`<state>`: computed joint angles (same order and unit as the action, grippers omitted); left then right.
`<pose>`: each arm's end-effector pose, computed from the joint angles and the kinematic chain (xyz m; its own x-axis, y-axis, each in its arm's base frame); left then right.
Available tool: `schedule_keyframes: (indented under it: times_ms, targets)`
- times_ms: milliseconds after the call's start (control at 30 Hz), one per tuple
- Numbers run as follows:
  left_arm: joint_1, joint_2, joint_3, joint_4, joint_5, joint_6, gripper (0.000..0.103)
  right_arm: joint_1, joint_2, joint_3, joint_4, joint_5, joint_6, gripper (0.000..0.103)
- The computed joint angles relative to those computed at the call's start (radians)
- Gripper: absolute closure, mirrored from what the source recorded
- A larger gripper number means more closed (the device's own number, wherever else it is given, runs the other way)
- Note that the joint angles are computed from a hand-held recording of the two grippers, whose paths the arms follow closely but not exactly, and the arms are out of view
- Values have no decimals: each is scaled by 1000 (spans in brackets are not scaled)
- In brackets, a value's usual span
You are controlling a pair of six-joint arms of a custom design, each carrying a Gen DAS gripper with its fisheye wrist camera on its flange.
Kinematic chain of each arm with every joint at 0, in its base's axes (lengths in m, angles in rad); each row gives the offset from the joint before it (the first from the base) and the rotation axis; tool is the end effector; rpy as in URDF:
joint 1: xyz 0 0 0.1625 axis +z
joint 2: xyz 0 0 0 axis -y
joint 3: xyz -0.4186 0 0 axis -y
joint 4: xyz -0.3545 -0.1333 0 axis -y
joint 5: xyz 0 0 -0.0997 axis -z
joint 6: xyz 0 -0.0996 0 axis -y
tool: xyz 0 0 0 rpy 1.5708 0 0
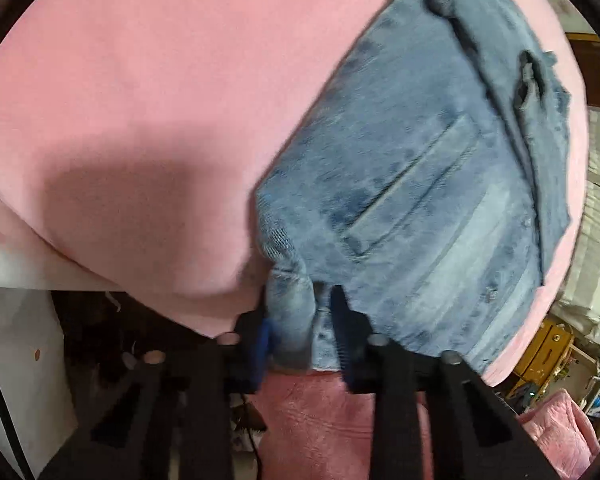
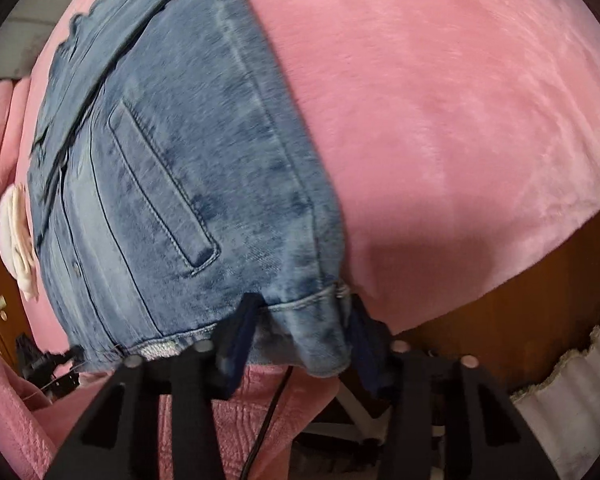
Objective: Fold large clothes
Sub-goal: 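Move both grippers to the jacket hem and grasp its corners, then lift the hem with both grippers and fold it toward the collar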
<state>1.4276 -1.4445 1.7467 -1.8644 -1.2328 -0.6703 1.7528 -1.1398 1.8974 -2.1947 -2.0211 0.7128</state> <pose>0.0947 -0.5088 0.3774 -0.8201 -0.5071 -0.2652 -0.4680 0.8610 -0.1993 0.1825 -0.4944 0.1971 -0.7792 0.4710 0.4135 0.4365 0.8813 -0.1812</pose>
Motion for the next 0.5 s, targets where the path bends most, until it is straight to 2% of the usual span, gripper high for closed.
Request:
schedule_keyframes:
  times_ms: [100,267,433,500]
  targets:
    - [-18,21,-30,37,15,-28,85,7,5,-1,0,-9,20,68]
    - [-27,53,-97,166,60,-73,89,37,10,-5,-15,-27,23,82]
    - [-49,47,-135,176,28,-79,90,94,9,-20,-52,-32,36,86]
    - [-60,44,-175,232,5,-142,90,115,-1,-25,-87,-24,25,87]
